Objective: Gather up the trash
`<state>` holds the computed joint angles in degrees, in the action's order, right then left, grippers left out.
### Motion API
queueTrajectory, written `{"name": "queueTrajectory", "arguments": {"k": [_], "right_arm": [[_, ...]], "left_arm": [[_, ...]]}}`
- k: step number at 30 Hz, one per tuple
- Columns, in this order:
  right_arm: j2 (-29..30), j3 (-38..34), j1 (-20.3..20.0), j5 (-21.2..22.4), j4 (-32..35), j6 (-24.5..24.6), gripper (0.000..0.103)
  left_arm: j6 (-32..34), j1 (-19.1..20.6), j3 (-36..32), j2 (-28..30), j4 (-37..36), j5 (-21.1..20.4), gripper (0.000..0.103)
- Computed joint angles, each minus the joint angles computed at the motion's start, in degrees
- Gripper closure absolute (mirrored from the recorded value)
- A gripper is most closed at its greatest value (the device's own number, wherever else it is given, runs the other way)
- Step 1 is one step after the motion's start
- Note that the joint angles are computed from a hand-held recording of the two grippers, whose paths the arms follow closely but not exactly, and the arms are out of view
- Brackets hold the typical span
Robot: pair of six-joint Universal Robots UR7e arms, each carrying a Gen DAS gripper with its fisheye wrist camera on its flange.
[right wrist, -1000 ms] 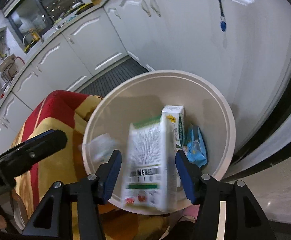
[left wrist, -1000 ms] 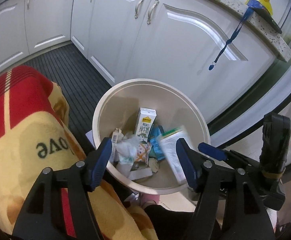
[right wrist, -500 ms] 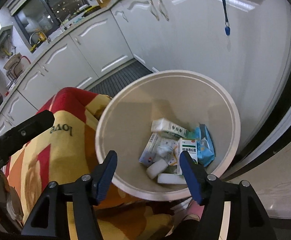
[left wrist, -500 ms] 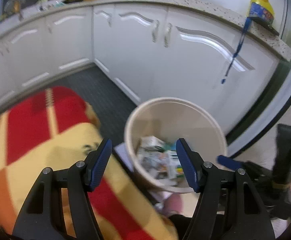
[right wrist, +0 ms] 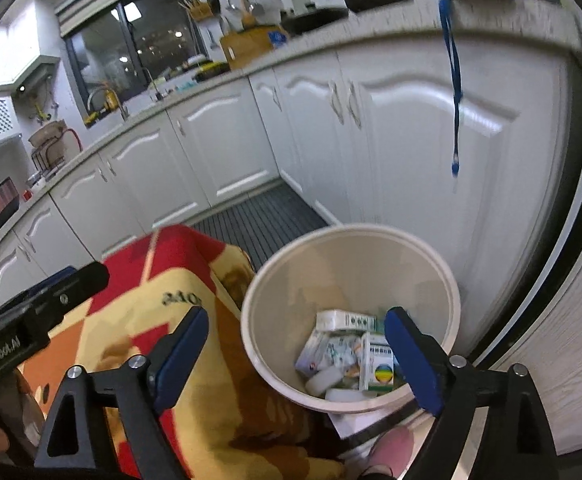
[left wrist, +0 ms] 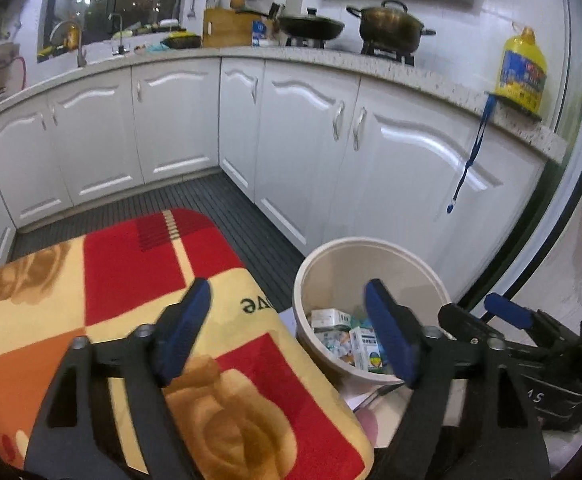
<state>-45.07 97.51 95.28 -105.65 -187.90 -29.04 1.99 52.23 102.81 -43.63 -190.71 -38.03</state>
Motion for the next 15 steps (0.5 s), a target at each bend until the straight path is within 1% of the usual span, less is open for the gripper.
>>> {"name": "queueTrajectory", "arguments": {"k": [3, 10, 15], "right_arm": [[-0.44, 1.01, 0.85, 0.28, -2.72, -0.64, 0.007], [-1.39, 3.14, 2.55, 0.08, -6.97, -0.57, 0.004], [-1.65, 4.17, 3.61, 0.59, -8.95, -0.43, 0.002]], "left_arm": [[1.88, -1.04, 1.7, -0.74, -3.36, 1.41, 0.022], [3.83, -3.11, 4.68, -2.55, -7.57, 4.54, 0.022], [4.52, -4.25, 7.02, -4.19, -9.86, 5.78, 0.022]]}}
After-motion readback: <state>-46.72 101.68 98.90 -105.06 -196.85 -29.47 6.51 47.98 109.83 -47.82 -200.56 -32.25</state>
